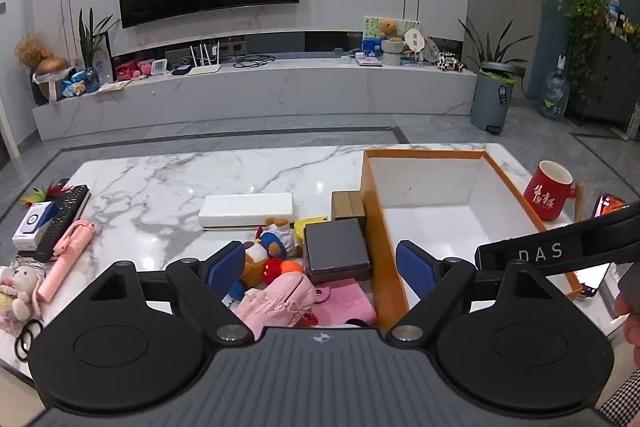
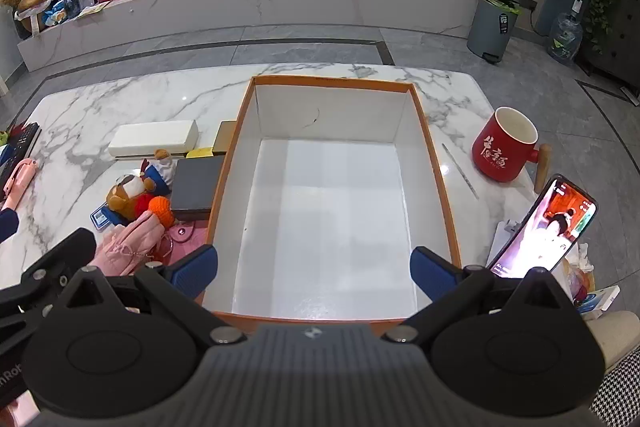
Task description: Organize objects
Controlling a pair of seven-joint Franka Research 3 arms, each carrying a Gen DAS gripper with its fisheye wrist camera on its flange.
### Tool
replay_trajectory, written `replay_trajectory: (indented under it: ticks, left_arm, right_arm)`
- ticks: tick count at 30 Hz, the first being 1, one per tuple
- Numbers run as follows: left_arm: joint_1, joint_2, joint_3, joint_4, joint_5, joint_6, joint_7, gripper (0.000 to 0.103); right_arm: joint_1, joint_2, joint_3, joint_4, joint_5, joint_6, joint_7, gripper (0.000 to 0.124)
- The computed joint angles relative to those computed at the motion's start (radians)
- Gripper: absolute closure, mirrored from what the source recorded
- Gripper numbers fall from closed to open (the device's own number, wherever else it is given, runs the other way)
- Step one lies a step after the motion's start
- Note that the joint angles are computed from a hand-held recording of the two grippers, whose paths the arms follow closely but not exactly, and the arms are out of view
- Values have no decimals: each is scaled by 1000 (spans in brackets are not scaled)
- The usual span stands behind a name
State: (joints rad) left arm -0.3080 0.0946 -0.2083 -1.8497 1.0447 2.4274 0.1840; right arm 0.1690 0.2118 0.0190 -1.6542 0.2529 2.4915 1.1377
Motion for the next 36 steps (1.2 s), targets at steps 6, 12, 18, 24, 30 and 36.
replay_trajectory:
  ticks: [6,12,18,24,30,36]
  left_arm:
    - [4,0,3,-3,-32,19,7,4]
    - [2,1,1,0,-34,2,25,4]
    - [4,-4,0,-6,-40,-8,33,4]
    - [7,-4,0,-5,-58,-17,46,4]
    - [8,-2,0,-3,-66,-22,50,4]
    - [13,-6,2,-10,-75,-12,49,4]
  right_arm:
    - [0,-3,1,-5,3,8,-7,22]
    - [3,-3,1,-10,-2,10,-10,22]
    - [4,-7,3,-16,1,12,-17,22]
    - [7,-10,3,-20,0,14,-20,22]
    - [7,-13,4,-25,4,16,-27,22]
    - [11,-8,2,-22,-13,9,-21,22]
